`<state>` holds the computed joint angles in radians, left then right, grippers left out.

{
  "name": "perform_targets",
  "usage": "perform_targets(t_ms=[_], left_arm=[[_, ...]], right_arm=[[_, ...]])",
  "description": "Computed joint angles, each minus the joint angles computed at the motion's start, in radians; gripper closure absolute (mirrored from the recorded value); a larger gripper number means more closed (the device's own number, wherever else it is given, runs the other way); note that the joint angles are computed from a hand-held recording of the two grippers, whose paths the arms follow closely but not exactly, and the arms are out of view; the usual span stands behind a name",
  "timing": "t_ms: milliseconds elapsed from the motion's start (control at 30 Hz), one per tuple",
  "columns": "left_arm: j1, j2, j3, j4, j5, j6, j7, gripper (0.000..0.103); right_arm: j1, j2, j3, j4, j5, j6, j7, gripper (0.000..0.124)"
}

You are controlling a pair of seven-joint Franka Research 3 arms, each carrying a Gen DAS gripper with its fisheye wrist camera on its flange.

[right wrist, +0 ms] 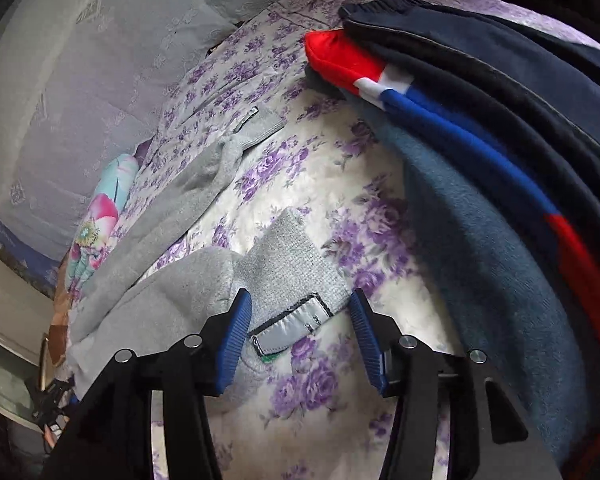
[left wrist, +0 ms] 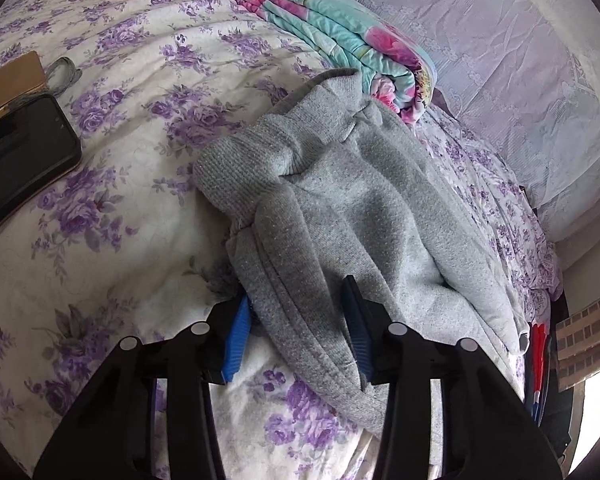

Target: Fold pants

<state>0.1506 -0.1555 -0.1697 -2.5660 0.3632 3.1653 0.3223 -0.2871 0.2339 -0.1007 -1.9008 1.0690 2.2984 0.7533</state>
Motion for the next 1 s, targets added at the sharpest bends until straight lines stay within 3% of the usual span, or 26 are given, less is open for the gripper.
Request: perform_targets(t_ms=[67,167,233,267,333,367,467,567,600,667,733,800,833,933,1000], left_arm=[[-0.034,0.005,0.032,-0.002,-0.028,0.005,0.032,0.061],[0.014,0.013,-0.013,0.013,0.005,-0.009,-0.005,0.061],[0.063,0.013,-0.059,0.031,0.075,-0.037,-0.072,0.063],[0.072,0.011,-0.069,0.038,0.109,-0.052,-0.100,0.066],[0.049,-0.002,-0.057,0.046,0.135,-0.084,-0.113,0.083],[0.037,-0.018,-0.052,0.044,0.143,-0.106,-0.123,0.086],[-0.004,-0.075,-0.028,0.012,0.143,-0.109,-0.125,0.088],[-0.054,-0.086,0.002,-0.007,0.087,-0.125,-0.068,0.087],[-0.058,-0.077,0.002,-0.002,0.076,-0.154,-0.060,0.081],[-0.066,-0.075,0.021,-0.032,0.055,-0.109,-0.043,0.076],[-0.122,-0.121,0.079,-0.080,-0.040,-0.087,0.030,0.062],[-0.067,-0.189,0.032,-0.112,-0.031,-0.121,-0.012,0.054],[-0.034,-0.224,0.002,-0.123,-0.015,-0.140,-0.029,0.054],[0.099,-0.294,-0.138,-0.088,0.104,-0.252,-0.129,0.054],[0.126,-0.269,-0.165,-0.024,0.185,-0.267,-0.150,0.054]], right_arm=[[-0.010,-0.011,-0.001,-0.020,0.006,-0.047,-0.012,0.072],[0.003,-0.007,0.008,-0.037,0.062,-0.007,-0.055,0.072],[0.010,0.023,0.018,-0.009,0.097,0.006,-0.056,0.089],[0.010,0.041,0.024,0.011,0.113,-0.001,-0.056,0.107],[0.010,0.036,0.036,0.009,0.163,0.034,-0.095,0.114],[0.006,0.013,0.038,-0.006,0.201,0.060,-0.150,0.118],[0.000,-0.016,0.016,0.001,0.195,0.058,-0.185,0.118],[0.039,0.017,-0.010,0.026,-0.048,0.100,-0.087,0.110],[0.051,0.027,-0.016,0.018,-0.091,0.128,-0.060,0.098],[0.018,0.009,0.002,-0.004,-0.045,0.125,-0.084,0.098],[0.010,-0.028,0.007,-0.037,0.022,0.187,-0.109,0.097],[0.030,-0.071,0.016,-0.074,0.086,0.327,-0.181,0.093],[0.039,-0.081,0.021,-0.072,0.107,0.353,-0.223,0.093],[0.067,-0.077,0.035,-0.022,0.126,0.321,-0.294,0.093],[0.099,-0.055,0.054,0.028,0.108,0.284,-0.295,0.092]])
